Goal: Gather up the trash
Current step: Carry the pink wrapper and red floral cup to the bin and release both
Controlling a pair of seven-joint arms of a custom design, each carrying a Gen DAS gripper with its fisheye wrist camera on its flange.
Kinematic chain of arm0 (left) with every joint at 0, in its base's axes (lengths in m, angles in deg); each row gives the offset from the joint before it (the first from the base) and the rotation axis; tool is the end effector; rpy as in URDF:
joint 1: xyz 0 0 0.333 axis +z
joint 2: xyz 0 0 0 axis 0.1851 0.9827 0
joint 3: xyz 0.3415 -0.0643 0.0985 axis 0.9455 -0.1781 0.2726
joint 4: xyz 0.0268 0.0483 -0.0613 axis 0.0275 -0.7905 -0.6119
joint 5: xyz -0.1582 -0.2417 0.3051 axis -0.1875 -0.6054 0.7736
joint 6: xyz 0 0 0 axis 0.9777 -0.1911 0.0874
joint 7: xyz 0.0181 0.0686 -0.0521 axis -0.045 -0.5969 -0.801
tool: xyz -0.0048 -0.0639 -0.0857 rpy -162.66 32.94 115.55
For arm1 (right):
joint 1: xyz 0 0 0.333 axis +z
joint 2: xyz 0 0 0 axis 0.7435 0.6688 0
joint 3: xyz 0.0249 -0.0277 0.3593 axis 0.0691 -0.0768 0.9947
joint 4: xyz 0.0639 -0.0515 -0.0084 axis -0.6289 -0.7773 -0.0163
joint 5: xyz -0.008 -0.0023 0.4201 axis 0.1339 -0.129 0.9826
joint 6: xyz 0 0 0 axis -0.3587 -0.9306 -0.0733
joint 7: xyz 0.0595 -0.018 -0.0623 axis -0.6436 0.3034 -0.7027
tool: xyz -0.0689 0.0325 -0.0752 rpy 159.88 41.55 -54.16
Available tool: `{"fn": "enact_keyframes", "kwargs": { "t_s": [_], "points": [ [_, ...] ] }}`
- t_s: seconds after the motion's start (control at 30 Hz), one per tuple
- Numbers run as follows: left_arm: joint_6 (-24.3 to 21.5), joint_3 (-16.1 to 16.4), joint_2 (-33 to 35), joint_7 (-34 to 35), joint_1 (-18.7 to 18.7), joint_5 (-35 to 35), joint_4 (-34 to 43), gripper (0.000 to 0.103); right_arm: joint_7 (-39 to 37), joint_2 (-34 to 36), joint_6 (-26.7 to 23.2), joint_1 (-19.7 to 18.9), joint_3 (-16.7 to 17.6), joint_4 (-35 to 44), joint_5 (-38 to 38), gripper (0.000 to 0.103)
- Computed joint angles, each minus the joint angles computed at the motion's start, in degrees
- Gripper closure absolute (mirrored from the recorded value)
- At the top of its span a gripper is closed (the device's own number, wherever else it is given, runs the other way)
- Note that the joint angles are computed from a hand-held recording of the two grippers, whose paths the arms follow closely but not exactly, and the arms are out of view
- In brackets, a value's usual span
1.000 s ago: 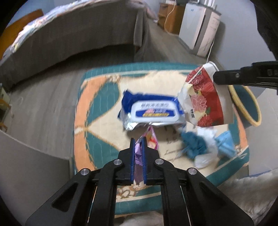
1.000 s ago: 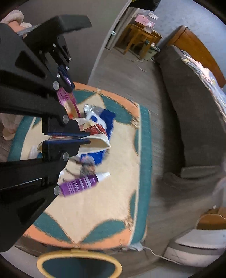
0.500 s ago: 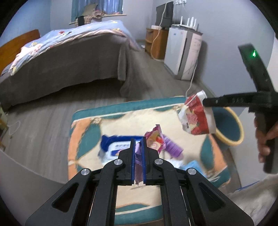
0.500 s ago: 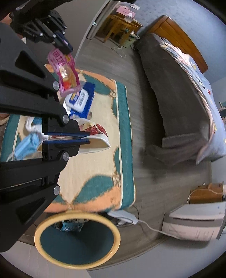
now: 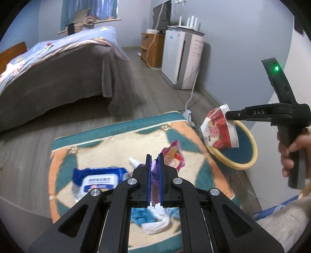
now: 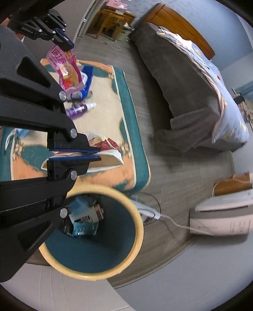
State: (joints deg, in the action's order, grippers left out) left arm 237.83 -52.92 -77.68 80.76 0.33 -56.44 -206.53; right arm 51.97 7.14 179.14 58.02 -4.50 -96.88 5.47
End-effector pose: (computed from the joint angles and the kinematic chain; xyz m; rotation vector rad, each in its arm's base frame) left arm 0.5294 -0.2609 0.5274 -1.7566 1.8836 -0.8376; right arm 0.6786 0.1686 0.5175 -1.9422 1.6442 -0.1215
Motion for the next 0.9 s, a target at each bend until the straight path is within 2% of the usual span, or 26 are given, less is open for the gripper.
{"fn": "enact_keyframes", "kwargs": {
  "t_s": [0.23,0.33,0.47,0.77,0.9],
  "points": [
    [0.56,0.04,3.56,0.73,-1.68,-1.54,3.29,0.096,-0.47,0.57,0.35,-2.17,-1.25,-0.46,-0.07,0.100],
    [0.55,0.34,4.96,2.70,-2.45,-4.56,4.42,0.096,-0.03,0.87,0.42,-3.00,-1.66,-0.39,-0.10,0.100],
    [-0.86,0.82,7.84,2.73,-4.15,-2.65,7.83,0.096,1.41,1.51,0.78,-3.58,-2.16,0.01,-1.16,0.100],
    [-3.89,1.91,16.13,5.61,-8.41,-2.52,17.58,0.096,7.49,2.19,3.05,-3.00,-4.65,-0.24,-11.80,0.100],
    [-5.85,2.45,20.08,8.16,-10.44,-2.81,23.02,0.096,9.29,2.78,3.01,-3.68,-5.02,0.06,-14.19,0.100]
  ]
}}
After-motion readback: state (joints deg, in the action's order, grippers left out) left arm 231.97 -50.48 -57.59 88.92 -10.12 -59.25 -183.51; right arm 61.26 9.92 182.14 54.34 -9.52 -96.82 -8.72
